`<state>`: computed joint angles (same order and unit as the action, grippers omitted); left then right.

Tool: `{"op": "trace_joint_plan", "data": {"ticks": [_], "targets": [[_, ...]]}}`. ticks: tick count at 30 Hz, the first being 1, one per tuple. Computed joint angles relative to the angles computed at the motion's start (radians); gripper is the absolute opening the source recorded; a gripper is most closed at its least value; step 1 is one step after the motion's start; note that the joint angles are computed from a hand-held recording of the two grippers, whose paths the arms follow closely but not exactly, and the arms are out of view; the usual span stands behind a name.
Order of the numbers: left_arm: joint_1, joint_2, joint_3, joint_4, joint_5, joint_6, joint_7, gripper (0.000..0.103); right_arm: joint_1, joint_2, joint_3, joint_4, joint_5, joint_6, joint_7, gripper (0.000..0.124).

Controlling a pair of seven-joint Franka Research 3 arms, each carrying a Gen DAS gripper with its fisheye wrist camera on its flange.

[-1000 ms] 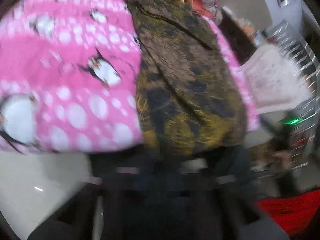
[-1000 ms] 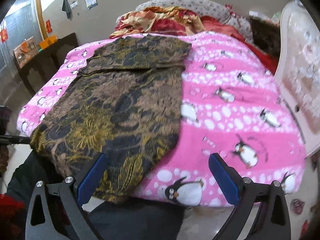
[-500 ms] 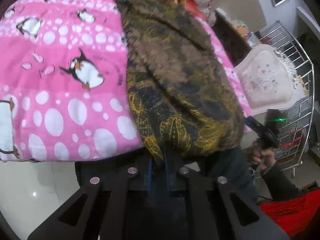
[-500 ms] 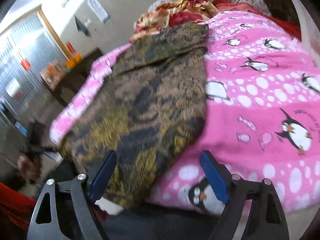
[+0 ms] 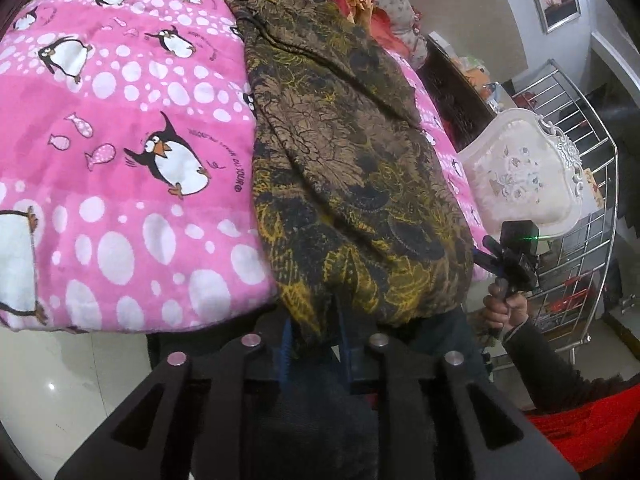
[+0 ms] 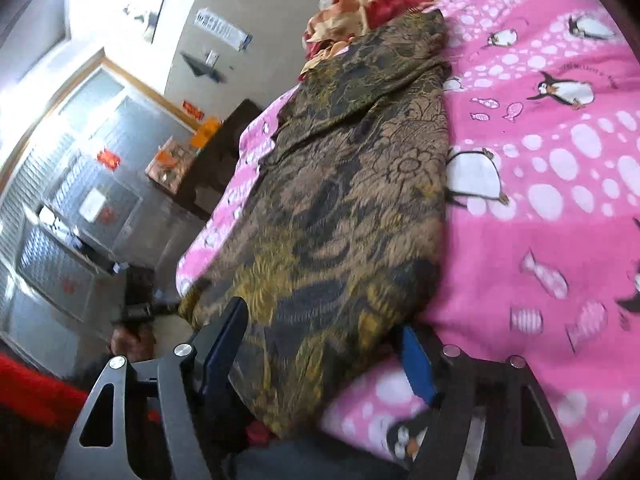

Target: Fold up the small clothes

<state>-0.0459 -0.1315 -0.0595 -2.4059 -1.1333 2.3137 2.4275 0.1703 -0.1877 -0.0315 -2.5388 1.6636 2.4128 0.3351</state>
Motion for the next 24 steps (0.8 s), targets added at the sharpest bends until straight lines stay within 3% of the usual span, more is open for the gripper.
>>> {"op": "trace_joint_plan", "data": {"ticks": [5,8,12,14,16,17,18,22,24], "targets": [[-0.004,-0.052,0.013,-0.025,-0.032,-0.018,0.045,0.017,-0.009,-0.047,-0.025,-0.008,-0.191,-0.220,0.012,0.078],[-0.011,-0.066,0.020,-0.027,-0.061,-0.013,0.076,0.017,-0.007,-0.093,-0.021,-0.033,-0.255,-0.226,0.024,0.077],[-0.014,-0.011,0.007,0.010,-0.033,0.006,0.035,0.017,0.022,-0.067,0.021,-0.038,-0.187,-0.017,0.068,0.077],[-0.019,-0.007,-0.007,0.012,-0.022,0.024,0.030,0.017,0.038,-0.060,0.017,-0.050,-0.121,0.009,0.050,0.076],[-0.027,-0.016,-0.014,0.005,-0.032,0.052,0.037,0.017,0.056,-0.096,0.039,-0.071,-0.118,0.079,0.048,0.076],[-0.030,-0.019,-0.014,0.002,-0.041,0.060,0.039,0.013,0.071,-0.110,0.058,-0.079,-0.126,0.128,0.063,0.075],[-0.033,-0.021,-0.014,-0.001,-0.050,0.070,0.035,0.005,0.090,-0.126,0.089,-0.086,-0.137,0.214,0.093,0.068],[-0.043,-0.035,-0.017,-0.017,-0.080,0.122,0.041,0.004,0.147,-0.127,0.142,-0.091,-0.241,0.427,0.220,0.019],[-0.047,-0.062,-0.012,-0.035,-0.098,0.149,0.051,0.004,0.142,-0.110,0.195,-0.100,-0.403,0.552,0.401,0.009]]}}
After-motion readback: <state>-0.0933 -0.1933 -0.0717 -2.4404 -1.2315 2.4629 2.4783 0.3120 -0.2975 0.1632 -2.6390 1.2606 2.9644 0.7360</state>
